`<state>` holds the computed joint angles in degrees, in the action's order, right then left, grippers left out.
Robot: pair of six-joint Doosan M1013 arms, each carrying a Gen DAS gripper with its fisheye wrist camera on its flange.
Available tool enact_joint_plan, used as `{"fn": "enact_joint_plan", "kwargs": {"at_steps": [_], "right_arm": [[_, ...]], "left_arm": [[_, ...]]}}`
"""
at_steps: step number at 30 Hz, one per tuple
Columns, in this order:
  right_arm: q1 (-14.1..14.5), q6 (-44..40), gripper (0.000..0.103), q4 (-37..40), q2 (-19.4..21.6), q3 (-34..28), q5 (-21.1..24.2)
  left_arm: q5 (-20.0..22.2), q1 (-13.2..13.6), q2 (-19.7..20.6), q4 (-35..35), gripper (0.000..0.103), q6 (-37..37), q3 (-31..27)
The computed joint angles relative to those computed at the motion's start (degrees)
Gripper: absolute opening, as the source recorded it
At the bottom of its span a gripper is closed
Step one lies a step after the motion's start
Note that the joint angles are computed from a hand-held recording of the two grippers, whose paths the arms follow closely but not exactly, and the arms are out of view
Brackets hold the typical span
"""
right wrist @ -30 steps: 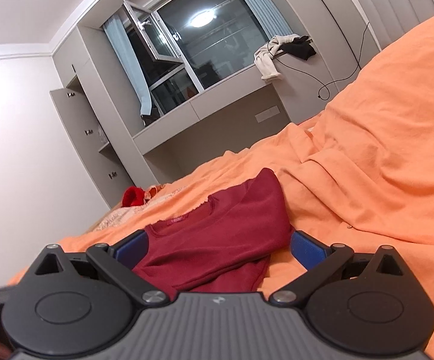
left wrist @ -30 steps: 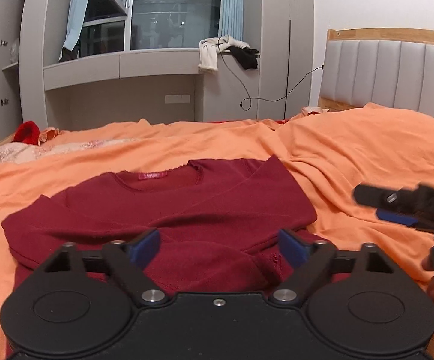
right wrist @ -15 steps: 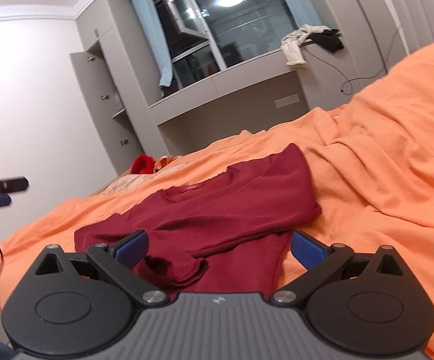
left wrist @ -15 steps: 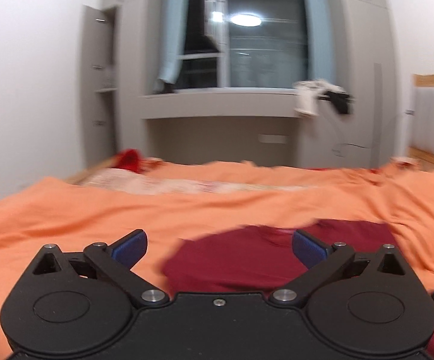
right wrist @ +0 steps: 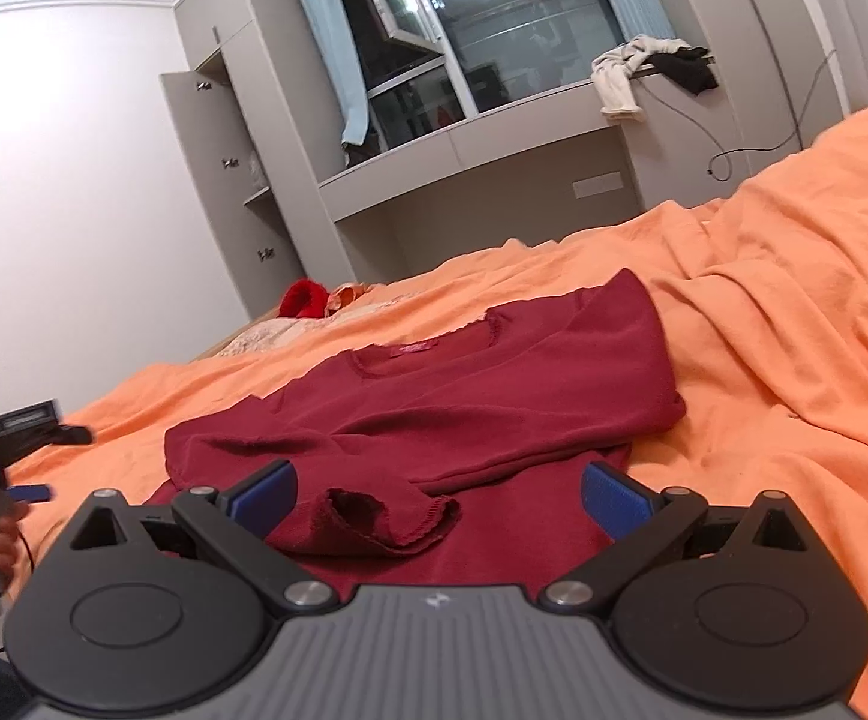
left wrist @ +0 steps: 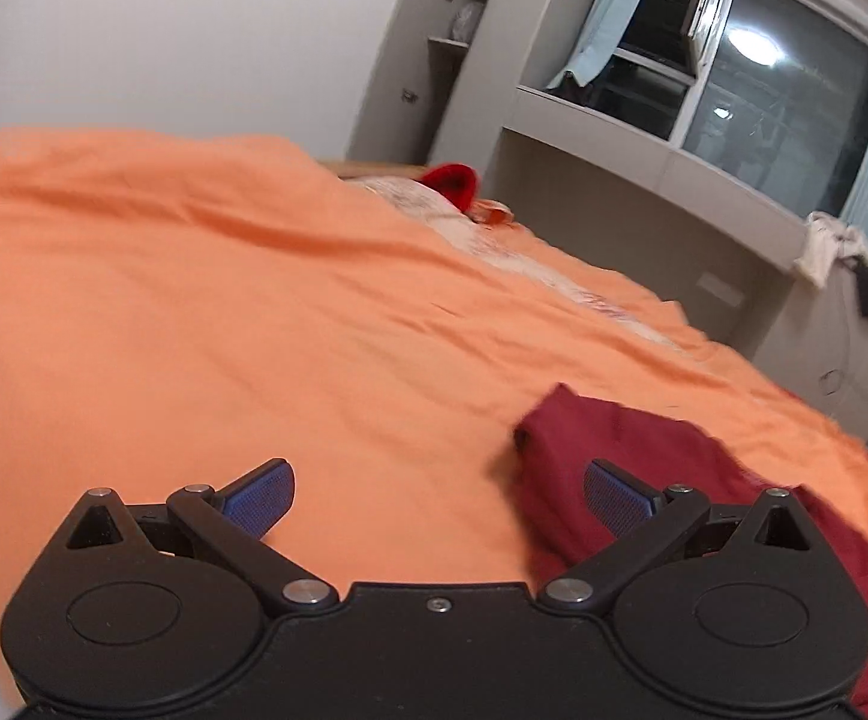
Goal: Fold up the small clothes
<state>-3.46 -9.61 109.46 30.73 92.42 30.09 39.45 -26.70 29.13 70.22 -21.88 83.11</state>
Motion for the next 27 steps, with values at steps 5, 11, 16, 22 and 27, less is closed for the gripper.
{"fn": "enact_joint_plan", "kwargs": {"at_steps": [5, 11, 16, 22, 27], "right_arm": [[-0.1, 3.5, 0.103, -1.7, 0.8, -1.2, 2.4], [1.2, 9.7, 0.087, -6.6, 2.7, -5.6, -2.0], [2.1, 25.5, 0.072, -24.3, 5.3, -10.9, -3.9], [2.3, 32.0, 0.071, -34.8, 6.3, -12.3, -0.3], [2.8, 29.5, 0.053, -35.2, 5.9, -11.6, -0.3]], "left_arm": [[-7.4, 1.3, 2.6, 10.3, 0.102, -9.6, -1.2], [-10.6, 3.4, 6.1, 2.1, 0.102, 0.2, -5.7], [-11.0, 4.6, 6.5, 2.0, 0.102, -3.4, -5.9], [-17.2, 5.2, 6.0, 11.3, 0.102, -8.6, -3.6], [-18.2, 5.4, 7.1, 3.7, 0.097, 1.1, -5.2]]}}
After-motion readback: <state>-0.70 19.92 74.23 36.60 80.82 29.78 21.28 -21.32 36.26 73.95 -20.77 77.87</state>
